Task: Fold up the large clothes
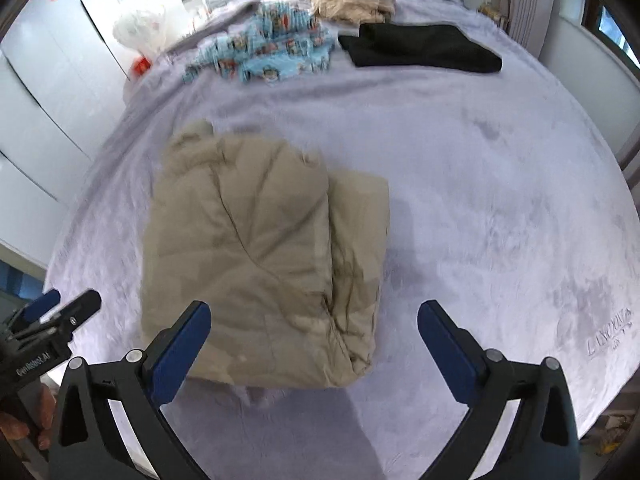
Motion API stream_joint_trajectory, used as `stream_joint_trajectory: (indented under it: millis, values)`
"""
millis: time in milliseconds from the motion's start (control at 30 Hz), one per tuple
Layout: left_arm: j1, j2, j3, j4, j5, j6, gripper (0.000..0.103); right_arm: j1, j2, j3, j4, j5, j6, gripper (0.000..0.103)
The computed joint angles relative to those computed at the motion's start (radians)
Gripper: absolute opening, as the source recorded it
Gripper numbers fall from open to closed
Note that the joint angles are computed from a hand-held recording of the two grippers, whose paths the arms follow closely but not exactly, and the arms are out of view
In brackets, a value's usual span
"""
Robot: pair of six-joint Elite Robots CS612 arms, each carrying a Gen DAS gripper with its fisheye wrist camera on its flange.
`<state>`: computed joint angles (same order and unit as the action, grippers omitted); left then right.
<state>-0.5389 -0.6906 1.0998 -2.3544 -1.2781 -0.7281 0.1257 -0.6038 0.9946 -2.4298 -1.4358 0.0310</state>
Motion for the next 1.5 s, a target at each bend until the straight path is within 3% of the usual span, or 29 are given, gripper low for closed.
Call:
stream_joint_trajectory:
  millis: [67, 167, 400, 1500]
  values:
    - [-0.005, -0.007, 0.003, 0.003, 0.015, -0.008, 0.103, 0.000, -0.010, 0.019, -0.041, -0.009, -0.004, 0.103]
    - [-0.013, -0.023, 0.018, 0.001, 0.038, -0.034, 0.103, 0.002, -0.015, 0.010, -0.010, -0.025, -0.032, 0.103]
    - [-0.026, -0.048, 0.036, -0.012, 0.076, -0.052, 0.103, -0.005, -0.032, 0.010, -0.001, 0.005, -0.025, 0.103]
    - [-0.038, -0.058, 0.031, 0.004, 0.092, -0.051, 0.103, -0.006, -0.041, 0.010, -0.011, 0.001, -0.034, 0.103]
